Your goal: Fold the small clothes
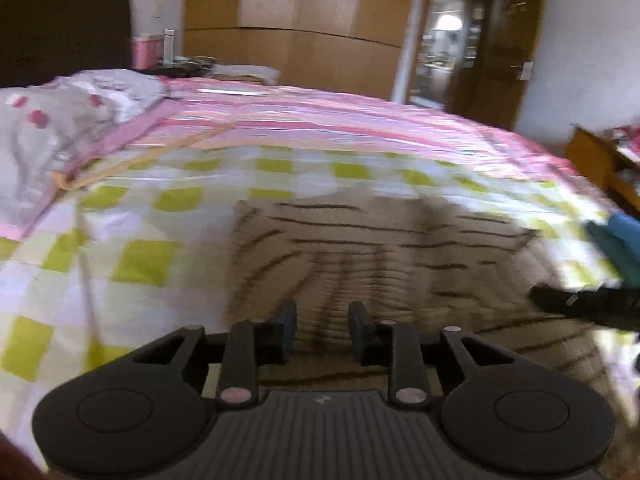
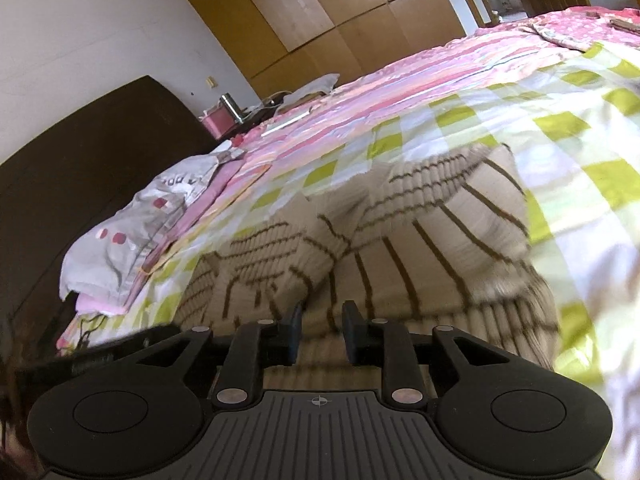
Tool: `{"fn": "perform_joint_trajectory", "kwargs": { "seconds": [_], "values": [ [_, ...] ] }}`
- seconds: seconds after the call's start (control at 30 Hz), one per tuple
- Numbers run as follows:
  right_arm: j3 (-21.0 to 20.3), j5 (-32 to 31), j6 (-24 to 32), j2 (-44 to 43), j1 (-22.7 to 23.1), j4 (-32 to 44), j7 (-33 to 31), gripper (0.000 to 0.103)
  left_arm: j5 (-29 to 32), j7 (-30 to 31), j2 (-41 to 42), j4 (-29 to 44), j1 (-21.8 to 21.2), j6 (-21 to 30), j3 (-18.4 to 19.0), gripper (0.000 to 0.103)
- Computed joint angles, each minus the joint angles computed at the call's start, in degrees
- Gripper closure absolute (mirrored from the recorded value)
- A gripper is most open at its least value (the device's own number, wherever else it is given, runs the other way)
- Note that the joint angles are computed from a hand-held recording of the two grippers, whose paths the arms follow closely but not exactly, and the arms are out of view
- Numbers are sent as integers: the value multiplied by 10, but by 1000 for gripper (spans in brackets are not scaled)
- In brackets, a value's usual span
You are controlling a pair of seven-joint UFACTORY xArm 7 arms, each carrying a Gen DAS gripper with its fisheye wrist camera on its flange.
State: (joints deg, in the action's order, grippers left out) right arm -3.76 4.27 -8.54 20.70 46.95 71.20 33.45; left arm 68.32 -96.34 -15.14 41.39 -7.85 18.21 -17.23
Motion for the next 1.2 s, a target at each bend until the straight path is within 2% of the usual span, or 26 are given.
{"fn": "perform_joint_trajectory", "kwargs": {
  "seconds": [0.07,0.17,0.3,0.4,0.5,0.6,0.8,0.9,1.0,1.07,1.2],
  "values": [
    [23,-2,19,29,-26,47,1,79,-9,-6,4,-2,0,39,-4,69],
    [45,-11,53,64,-51,105,10,79,5,-39,7,-15,4,37,6,69],
    [-21,-46,99,106,-9,174,61,78,25,-60,1,-35,2,46,9,66],
    [-67,-71,128,137,15,224,110,78,74,-126,-1,-48,10,26,18,59],
    [-80,-94,167,170,14,281,138,78,79,-116,-2,-49,3,38,23,54],
    [-88,-127,216,211,15,348,153,78,96,-128,-5,-54,1,31,29,54],
    [-60,-189,322,295,2,498,132,79,123,-154,-14,-63,2,5,41,54],
    [-46,-212,359,322,-2,550,133,79,133,-160,-13,-63,3,1,43,54],
    [-23,-221,393,347,-13,601,125,83,140,-163,-13,-64,1,1,44,54],
    [-13,-221,400,350,-19,608,126,91,145,-168,-15,-66,1,-2,46,54],
    [-7,-219,368,312,-28,552,154,98,159,-184,-22,-69,2,-12,51,54]
  ]
}}
